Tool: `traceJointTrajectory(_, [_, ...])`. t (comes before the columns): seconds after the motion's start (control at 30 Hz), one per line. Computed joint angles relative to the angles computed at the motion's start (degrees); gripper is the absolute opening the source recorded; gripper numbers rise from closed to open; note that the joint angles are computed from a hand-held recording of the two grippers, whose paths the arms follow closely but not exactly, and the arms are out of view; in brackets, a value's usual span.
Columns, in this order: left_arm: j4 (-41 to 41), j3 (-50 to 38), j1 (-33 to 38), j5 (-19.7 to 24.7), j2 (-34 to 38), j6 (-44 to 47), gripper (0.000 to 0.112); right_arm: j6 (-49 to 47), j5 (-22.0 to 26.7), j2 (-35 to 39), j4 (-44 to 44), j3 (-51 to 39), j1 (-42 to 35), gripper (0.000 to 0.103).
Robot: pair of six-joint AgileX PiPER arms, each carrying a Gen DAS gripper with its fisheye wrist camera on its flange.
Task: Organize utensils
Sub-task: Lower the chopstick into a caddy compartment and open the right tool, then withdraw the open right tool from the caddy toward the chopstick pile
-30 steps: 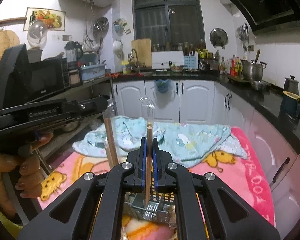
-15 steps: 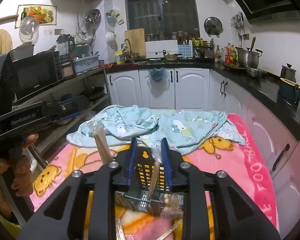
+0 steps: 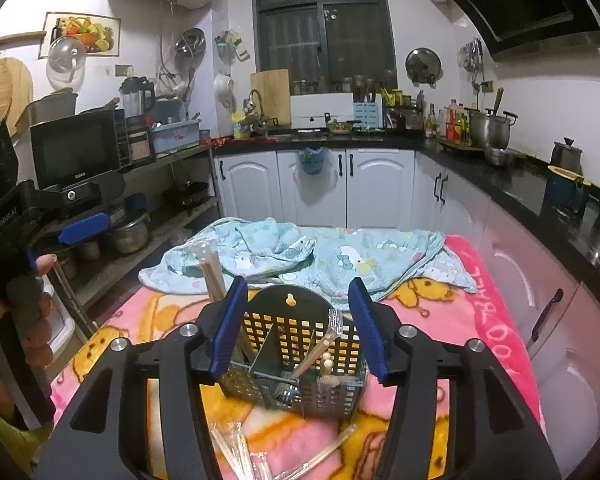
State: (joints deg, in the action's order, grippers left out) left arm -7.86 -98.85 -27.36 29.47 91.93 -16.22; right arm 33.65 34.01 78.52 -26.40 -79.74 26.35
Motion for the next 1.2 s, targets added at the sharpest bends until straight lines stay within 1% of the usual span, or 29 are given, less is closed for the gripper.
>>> traceJointTrajectory(0.1, [-0.46, 1.90, 0.20, -0.49, -1.65, -0.16, 0.092, 1.20, 0.62, -1.44, -1.35, 0.76, 1.19, 0.056])
traceJointTrajectory(0.23, [-1.15, 4.35, 0.34, -1.01, -3.69, -0.07, 0.092, 3.14, 1.59, -3.12, -3.70, 1.72, 2.98, 0.057])
traceJointTrajectory(0.3, [-1.08, 5.73, 0.08, -1.45, -4.65, -0.26, 0.092, 3.88, 1.99, -3.88, -4.57, 2.33, 3.69, 0.060])
traceJointTrajectory(0.77, [-2.75, 15.14, -1.11, -3.61, -10.83, 0.26, 0.092, 7.80, 4.65, -8.84, -8.15, 6.79, 7.29, 0.061])
traceJointTrajectory(1.07, [-3.00, 19.23, -1.80, -3.16, -12.97, -0.14, 0.092, 9.52, 6.00, -11.73, -9.08, 10.08, 8.94, 0.061])
traceJointTrajectory(1.2, [-1.85, 20.62, -2.52, -2.73, -13.41, -1.15, 0.092, 9.78, 6.48, -12.58, -8.84, 11.61, 9.27, 0.061])
